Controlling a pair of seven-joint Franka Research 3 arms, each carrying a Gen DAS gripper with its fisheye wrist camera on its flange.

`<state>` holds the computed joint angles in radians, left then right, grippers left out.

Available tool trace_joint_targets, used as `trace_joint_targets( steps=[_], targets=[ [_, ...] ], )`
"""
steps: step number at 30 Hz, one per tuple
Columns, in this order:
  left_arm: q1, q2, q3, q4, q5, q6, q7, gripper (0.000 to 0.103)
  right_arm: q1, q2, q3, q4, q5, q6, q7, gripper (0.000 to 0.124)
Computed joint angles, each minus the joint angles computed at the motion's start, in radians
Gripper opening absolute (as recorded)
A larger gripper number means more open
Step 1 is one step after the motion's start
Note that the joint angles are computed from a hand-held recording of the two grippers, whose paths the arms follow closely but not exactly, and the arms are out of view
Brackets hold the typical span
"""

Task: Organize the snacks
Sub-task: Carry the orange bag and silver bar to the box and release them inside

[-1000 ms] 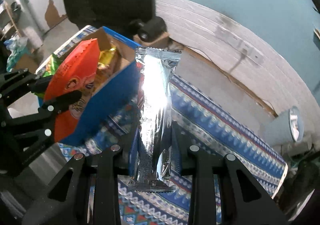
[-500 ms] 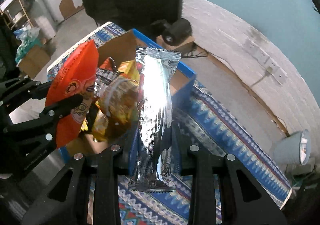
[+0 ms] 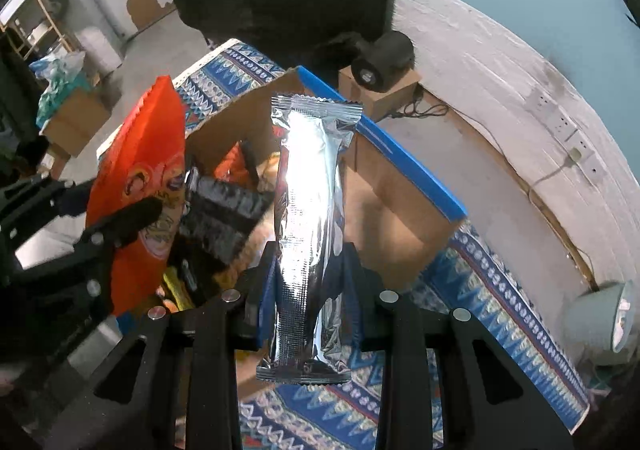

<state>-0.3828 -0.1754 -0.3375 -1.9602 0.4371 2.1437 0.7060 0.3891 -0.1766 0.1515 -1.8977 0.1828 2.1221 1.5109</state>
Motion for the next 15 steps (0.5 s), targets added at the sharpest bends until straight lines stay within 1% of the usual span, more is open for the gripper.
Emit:
trace_joint_targets(
  steps=[5,7,8,9,10,12,15],
  targets=[
    [0.002,0.012,0.008,0.001,-0.029,0.011,-0.002,0.030,0.002,0.031,-0.003,0.029,0.012,0.003,0.010,0.029],
    [0.002,0.005,0.012,-0.008,-0.043,0.031,-0.004,0.031,0.003,0.030,-0.005,0.028,0.023,0.011,0.003,0.032],
    [0.002,0.005,0.011,-0.007,-0.047,0.029,-0.005,0.036,0.003,0.027,-0.005,0.026,0.024,0.013,0.003,0.038],
    [0.003,0.007,0.010,-0.002,-0.044,0.022,-0.009,0.045,0.003,0.021,-0.005,0.020,0.024,0.017,0.004,0.042],
    [0.004,0.004,0.006,-0.002,-0.038,0.016,-0.018,0.049,0.003,0.015,-0.005,0.014,0.024,0.023,0.007,0.045],
    [0.003,-0.003,0.002,-0.001,-0.025,0.009,-0.025,0.061,0.001,-0.004,-0.007,0.001,0.031,0.024,0.006,0.045],
    [0.000,-0.012,-0.008,0.004,0.001,-0.017,-0.034,0.068,-0.005,-0.034,-0.011,-0.017,0.038,0.023,0.004,0.046]
  ],
)
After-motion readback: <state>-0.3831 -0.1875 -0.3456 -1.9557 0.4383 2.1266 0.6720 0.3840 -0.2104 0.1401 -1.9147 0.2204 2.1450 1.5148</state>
